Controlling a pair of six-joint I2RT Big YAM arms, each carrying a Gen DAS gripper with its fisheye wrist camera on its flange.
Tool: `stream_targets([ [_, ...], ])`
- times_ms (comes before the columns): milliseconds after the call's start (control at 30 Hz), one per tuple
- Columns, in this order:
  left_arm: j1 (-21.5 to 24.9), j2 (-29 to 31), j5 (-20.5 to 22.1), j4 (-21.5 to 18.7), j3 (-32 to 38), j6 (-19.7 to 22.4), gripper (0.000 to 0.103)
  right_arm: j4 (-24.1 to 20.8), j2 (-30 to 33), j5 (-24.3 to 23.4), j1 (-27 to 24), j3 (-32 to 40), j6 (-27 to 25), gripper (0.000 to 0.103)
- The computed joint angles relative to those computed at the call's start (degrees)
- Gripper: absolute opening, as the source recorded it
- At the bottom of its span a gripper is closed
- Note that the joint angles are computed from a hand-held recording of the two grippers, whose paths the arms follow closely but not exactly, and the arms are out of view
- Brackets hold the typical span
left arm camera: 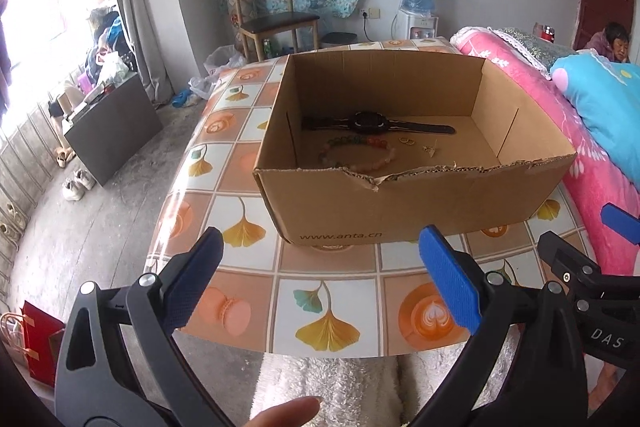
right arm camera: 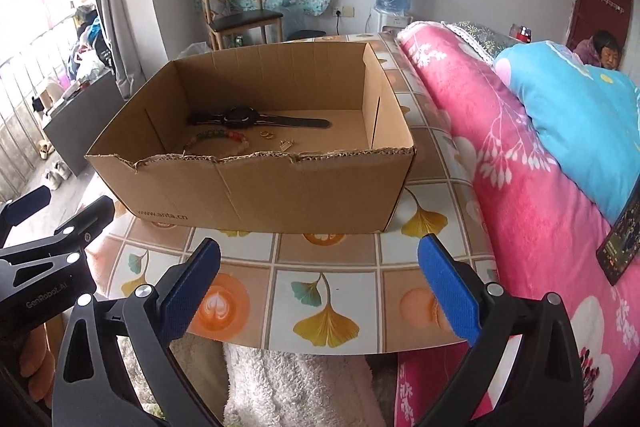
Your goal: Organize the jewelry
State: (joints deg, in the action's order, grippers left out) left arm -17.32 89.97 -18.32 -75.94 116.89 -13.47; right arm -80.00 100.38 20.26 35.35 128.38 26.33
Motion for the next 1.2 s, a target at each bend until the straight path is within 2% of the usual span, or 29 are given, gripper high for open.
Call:
stream_targets([
  [133, 0.1, 1.3, 0.3, -1.6, 1.6, -1.8, 0.095, -0.2, 0.4, 0.4, -0.2, 0.5, -0.4, 0.096],
  [533, 0.6, 2.9, 1.8, -3.8, 3.1, -2.7, 0.095, -1.2, 2.1, -1.2, -1.0, 2.4, -0.5, 0.096],
  [1200, 0.7, 2.7, 3.0, -4.1, 2.6, -2.5, 0.095, -1.8, 2.9, -1.4, -0.9, 4.1, -0.6, 0.096],
])
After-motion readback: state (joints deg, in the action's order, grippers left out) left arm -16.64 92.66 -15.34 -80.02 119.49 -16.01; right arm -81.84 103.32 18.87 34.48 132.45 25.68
